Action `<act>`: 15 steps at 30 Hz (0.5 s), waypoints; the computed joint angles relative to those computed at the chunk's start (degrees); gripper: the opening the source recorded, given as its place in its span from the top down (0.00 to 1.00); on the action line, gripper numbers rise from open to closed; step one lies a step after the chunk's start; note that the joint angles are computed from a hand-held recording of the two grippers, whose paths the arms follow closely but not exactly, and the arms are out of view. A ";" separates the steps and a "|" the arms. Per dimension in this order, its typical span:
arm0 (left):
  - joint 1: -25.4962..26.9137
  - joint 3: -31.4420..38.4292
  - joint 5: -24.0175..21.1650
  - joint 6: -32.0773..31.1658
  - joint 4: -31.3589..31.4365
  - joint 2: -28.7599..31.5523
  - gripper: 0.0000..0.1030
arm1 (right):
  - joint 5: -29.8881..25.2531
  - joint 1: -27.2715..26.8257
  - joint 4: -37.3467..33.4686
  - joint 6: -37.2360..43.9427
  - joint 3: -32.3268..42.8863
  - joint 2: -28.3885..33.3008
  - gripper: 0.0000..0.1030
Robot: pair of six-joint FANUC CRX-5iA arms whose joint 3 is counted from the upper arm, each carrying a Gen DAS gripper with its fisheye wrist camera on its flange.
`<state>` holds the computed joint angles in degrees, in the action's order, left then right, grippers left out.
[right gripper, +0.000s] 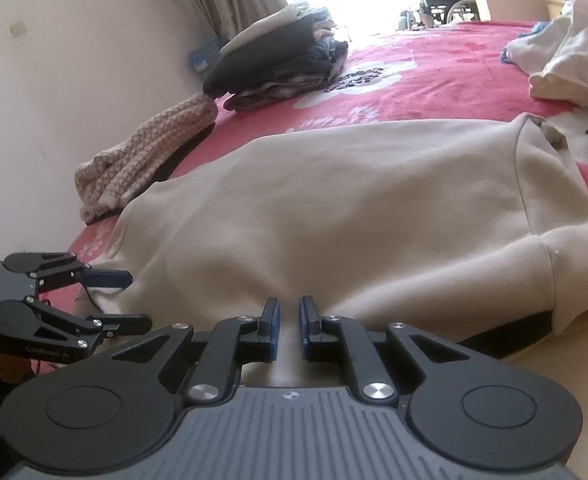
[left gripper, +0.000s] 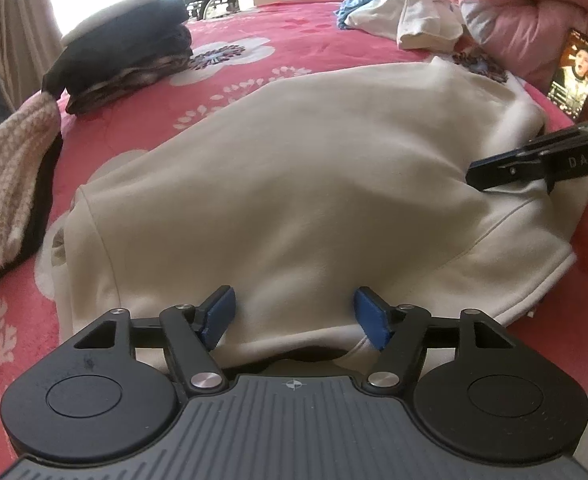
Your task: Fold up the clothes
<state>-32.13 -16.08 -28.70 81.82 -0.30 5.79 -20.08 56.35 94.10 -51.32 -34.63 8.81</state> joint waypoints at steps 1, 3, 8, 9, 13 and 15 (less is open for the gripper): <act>0.07 -0.08 0.08 -0.19 0.29 0.01 0.35 | -0.04 0.01 -0.17 0.07 0.14 0.14 0.91; 0.19 -0.26 0.26 -0.53 0.73 -0.04 0.35 | -0.70 0.70 -1.24 0.56 0.19 0.17 0.91; 0.82 -1.08 0.85 -2.18 2.69 -0.26 0.35 | -1.54 1.59 -3.84 3.07 0.24 -0.09 0.91; 0.84 -1.11 0.87 -2.25 2.70 -0.28 0.35 | -1.75 1.76 -4.39 3.45 0.40 0.01 0.91; 1.11 -1.42 1.04 -3.03 3.63 -0.32 0.35 | -2.71 2.69 -7.02 5.63 1.03 0.32 0.91; 1.23 -1.59 1.16 -3.30 4.08 -0.35 0.35 | -2.86 2.85 -7.52 6.06 1.12 0.32 0.91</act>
